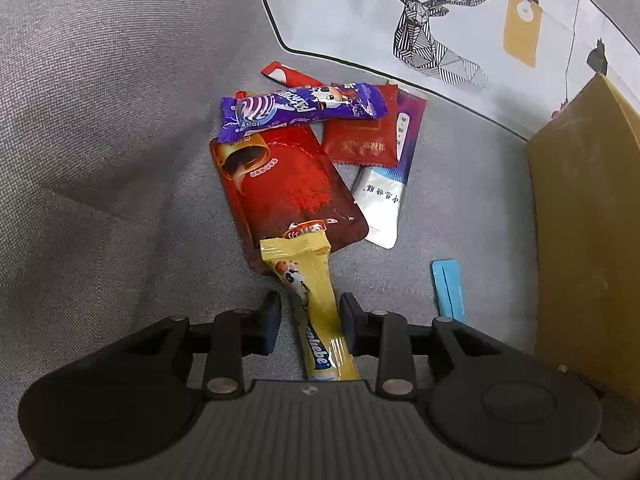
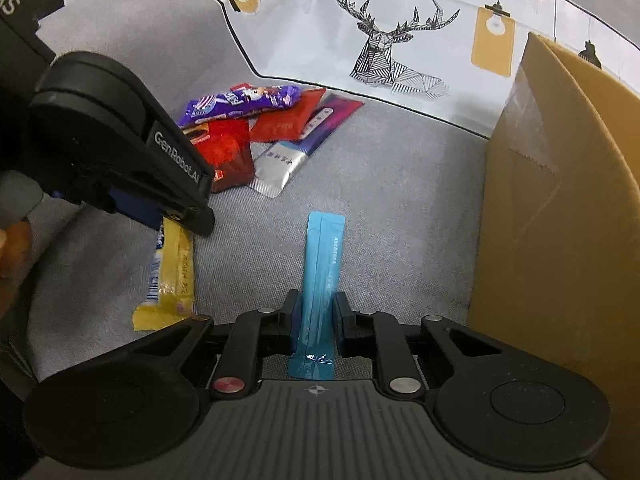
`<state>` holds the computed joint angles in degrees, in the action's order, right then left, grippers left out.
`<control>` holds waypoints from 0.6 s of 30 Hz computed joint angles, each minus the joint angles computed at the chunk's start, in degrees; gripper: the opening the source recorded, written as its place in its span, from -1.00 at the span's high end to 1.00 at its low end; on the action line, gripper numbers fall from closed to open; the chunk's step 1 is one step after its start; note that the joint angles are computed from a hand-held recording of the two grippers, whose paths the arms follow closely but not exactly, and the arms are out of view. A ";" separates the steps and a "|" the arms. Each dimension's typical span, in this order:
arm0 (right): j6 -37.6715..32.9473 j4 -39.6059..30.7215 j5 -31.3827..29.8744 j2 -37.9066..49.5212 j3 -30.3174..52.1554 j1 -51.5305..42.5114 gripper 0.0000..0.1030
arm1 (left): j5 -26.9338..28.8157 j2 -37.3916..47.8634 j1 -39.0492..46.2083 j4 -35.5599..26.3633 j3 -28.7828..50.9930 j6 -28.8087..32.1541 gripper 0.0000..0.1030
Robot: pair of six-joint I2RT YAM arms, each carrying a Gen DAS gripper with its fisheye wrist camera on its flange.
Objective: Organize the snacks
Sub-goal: 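Close the right tool on the blue ice-pop stick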
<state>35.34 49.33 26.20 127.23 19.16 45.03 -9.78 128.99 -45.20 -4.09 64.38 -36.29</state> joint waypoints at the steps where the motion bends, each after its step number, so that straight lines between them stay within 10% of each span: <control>1: -0.28 -0.04 0.01 0.01 0.05 0.00 0.64 | -0.15 0.15 -0.10 -0.11 0.18 0.08 0.31; 18: -0.77 0.25 -0.15 0.20 0.26 -0.49 0.64 | -0.38 0.53 -0.31 -0.14 0.53 0.40 0.31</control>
<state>34.57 49.58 26.05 127.43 19.42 44.54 -10.17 129.52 -45.51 -4.23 64.91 -35.89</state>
